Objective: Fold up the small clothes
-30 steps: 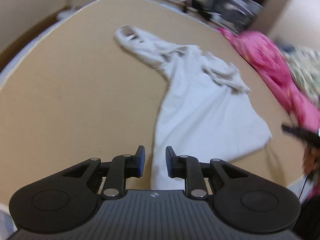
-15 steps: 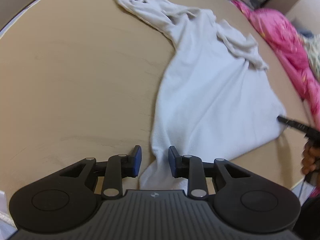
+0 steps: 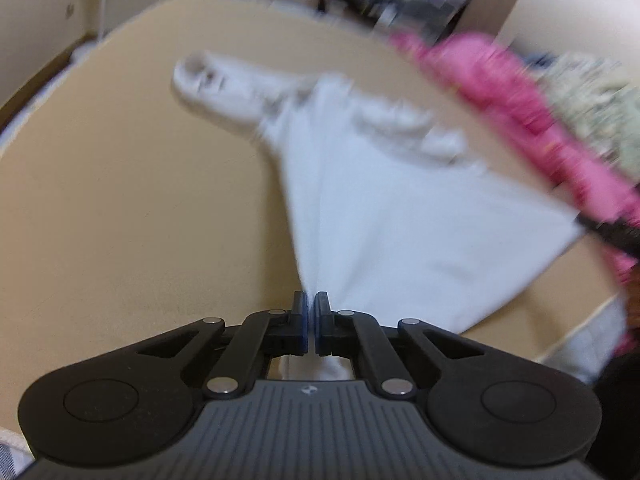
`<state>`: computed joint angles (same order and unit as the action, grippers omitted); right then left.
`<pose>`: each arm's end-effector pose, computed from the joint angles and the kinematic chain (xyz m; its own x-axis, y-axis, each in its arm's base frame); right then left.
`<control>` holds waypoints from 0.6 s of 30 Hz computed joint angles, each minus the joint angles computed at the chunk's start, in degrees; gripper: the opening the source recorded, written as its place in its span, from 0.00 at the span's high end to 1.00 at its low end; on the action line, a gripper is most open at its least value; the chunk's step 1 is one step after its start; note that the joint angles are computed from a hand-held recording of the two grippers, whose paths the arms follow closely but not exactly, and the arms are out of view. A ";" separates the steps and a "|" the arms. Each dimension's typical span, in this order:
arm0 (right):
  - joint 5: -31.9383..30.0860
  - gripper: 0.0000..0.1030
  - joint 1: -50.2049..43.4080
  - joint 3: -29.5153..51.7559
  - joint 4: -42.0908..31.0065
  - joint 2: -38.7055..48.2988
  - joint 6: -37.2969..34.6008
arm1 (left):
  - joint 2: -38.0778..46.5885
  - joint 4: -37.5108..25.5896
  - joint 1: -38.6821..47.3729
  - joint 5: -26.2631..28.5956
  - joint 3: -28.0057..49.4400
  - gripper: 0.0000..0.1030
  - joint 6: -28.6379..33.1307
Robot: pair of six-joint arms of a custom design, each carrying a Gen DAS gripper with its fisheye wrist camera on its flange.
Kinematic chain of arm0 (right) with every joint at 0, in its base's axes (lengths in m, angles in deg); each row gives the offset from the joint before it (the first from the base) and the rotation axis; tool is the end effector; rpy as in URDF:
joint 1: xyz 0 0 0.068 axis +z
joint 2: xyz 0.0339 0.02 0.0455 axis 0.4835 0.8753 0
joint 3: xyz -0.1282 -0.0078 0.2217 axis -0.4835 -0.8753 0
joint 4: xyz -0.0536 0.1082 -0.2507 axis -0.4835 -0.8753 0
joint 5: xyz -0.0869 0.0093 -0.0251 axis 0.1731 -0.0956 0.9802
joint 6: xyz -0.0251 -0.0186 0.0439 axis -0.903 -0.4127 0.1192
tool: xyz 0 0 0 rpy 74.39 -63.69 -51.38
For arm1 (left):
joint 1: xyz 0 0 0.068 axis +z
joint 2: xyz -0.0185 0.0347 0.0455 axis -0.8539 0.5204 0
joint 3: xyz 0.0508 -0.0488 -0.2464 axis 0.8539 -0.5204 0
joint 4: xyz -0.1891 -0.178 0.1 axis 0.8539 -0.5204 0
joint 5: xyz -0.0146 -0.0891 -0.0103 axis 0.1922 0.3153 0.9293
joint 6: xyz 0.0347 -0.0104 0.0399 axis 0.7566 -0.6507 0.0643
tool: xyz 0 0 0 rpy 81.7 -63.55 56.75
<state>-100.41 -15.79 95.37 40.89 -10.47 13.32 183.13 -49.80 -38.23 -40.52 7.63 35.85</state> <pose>0.1685 -0.1299 0.2158 -0.5044 0.4495 -0.7372 0.0766 0.8737 0.4803 0.3320 0.0994 0.1853 -0.7580 0.1424 -0.6365 0.4132 0.8599 -0.2997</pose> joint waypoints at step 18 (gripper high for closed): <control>19.43 0.64 10.59 3.89 0.44 19.41 -5.98 | 13.26 -11.80 0.11 -8.26 13.47 0.68 -2.64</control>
<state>-80.98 -5.20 99.26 41.33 8.95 7.34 196.39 -61.60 -38.11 -48.78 21.10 33.21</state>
